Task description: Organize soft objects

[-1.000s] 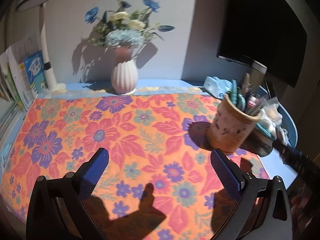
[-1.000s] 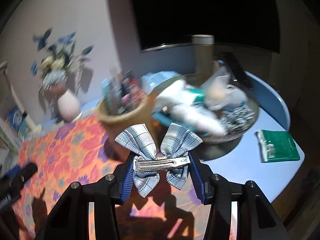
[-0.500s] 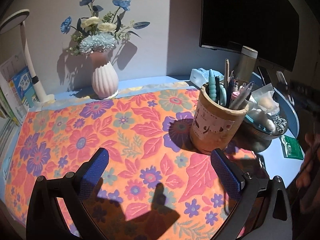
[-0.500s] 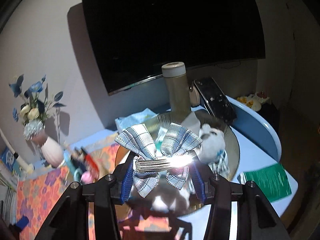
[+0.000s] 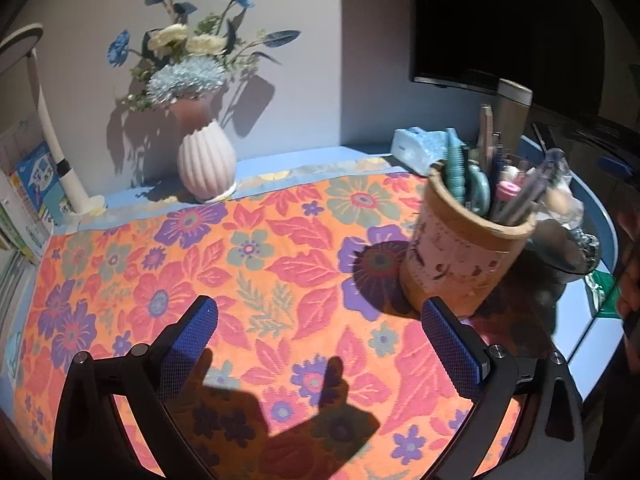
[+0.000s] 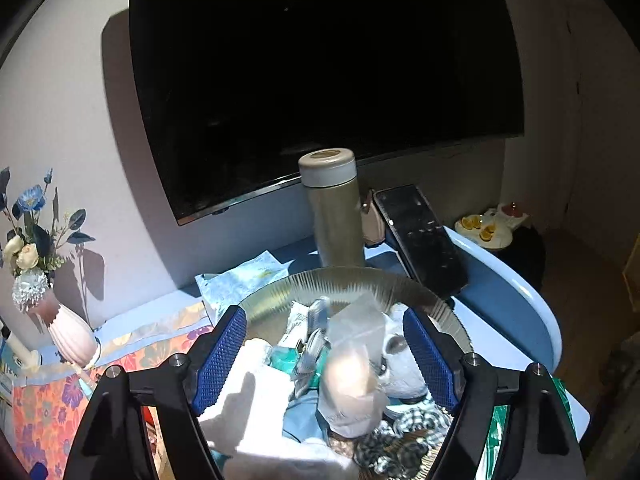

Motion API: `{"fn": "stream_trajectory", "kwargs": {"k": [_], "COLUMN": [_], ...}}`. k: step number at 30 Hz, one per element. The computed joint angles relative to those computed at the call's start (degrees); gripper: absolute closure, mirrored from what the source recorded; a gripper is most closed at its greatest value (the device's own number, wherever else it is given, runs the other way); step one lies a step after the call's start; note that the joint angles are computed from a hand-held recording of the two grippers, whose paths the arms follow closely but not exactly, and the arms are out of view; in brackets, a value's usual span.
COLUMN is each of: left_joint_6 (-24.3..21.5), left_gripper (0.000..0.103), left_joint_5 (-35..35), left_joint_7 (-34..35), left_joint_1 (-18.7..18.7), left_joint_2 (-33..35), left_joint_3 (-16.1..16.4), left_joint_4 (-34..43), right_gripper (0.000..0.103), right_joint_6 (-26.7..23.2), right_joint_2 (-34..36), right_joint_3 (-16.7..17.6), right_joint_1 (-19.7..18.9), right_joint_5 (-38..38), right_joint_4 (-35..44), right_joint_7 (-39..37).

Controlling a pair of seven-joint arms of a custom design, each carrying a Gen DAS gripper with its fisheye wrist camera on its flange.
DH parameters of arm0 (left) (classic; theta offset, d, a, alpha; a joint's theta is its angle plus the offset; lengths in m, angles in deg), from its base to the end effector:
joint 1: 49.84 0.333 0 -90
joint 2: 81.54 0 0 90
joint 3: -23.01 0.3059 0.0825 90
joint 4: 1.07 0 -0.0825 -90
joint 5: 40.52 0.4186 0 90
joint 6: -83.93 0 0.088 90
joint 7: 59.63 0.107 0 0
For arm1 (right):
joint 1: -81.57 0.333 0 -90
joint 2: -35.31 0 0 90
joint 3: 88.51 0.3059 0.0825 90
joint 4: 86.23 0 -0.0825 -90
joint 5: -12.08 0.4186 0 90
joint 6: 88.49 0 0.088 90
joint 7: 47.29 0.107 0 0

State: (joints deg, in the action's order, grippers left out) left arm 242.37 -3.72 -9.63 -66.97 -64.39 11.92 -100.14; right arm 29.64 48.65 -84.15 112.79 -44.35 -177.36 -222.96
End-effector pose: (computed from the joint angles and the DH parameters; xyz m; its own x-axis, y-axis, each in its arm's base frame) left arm 0.6233 -0.3480 0.4673 -0.2580 -0.9657 -0.0302 -0.6540 0.1976 -0.7302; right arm 0.5923 0.3636 0.5262 -0.5571 -0.8244 -0.0996 -0.4574 0.4048 -0.7918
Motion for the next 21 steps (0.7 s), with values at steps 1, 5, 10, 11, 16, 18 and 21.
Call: {"fn": "stream_trajectory", "kwargs": {"k": [1,5,10,11,16,18,21], "left_joint_6": [-0.18,0.90,2.38,2.53,2.66,2.44,3.26], "left_gripper": [0.001,0.001,0.001,0.001,0.001,0.001,0.001], "left_joint_5": [-0.30,0.98,5.26,6.00,11.89,16.87,22.14], "left_joint_7": [0.00,-0.99,-4.63,-5.46,-9.95,-14.33,-19.56], "left_joint_1": [0.20,0.64,1.71,2.05,4.19,5.17,7.28], "left_joint_2": [-0.13,-2.47,-6.89,-7.84,-12.43,-14.41,-16.58], "left_joint_3": [0.04,0.71,1.80,1.93,2.54,2.91,2.91], "left_joint_4": [-0.10,-2.58,-7.07,-8.08,-12.37,-13.73,-15.08], "right_gripper": [0.024,0.024,0.023,0.023,0.020,0.020,0.020], "right_joint_6": [-0.41,-0.01,-5.24,-6.02,-5.23,-1.74,1.91], "right_joint_2": [-0.60,-4.05,-3.84,-3.32,1.69,5.80,13.25], "right_joint_3": [0.09,1.29,3.61,3.97,4.78,4.72,4.75], "right_joint_1": [0.20,0.62,2.88,3.55,7.22,8.27,9.09], "right_joint_5": [0.04,0.36,-1.88,-2.14,-2.05,-0.40,4.83], "right_joint_4": [-0.71,-4.69,-3.27,-2.62,2.04,6.15,15.39], "right_joint_7": [0.70,4.89,5.90,5.92,5.44,1.83,-7.20]}}
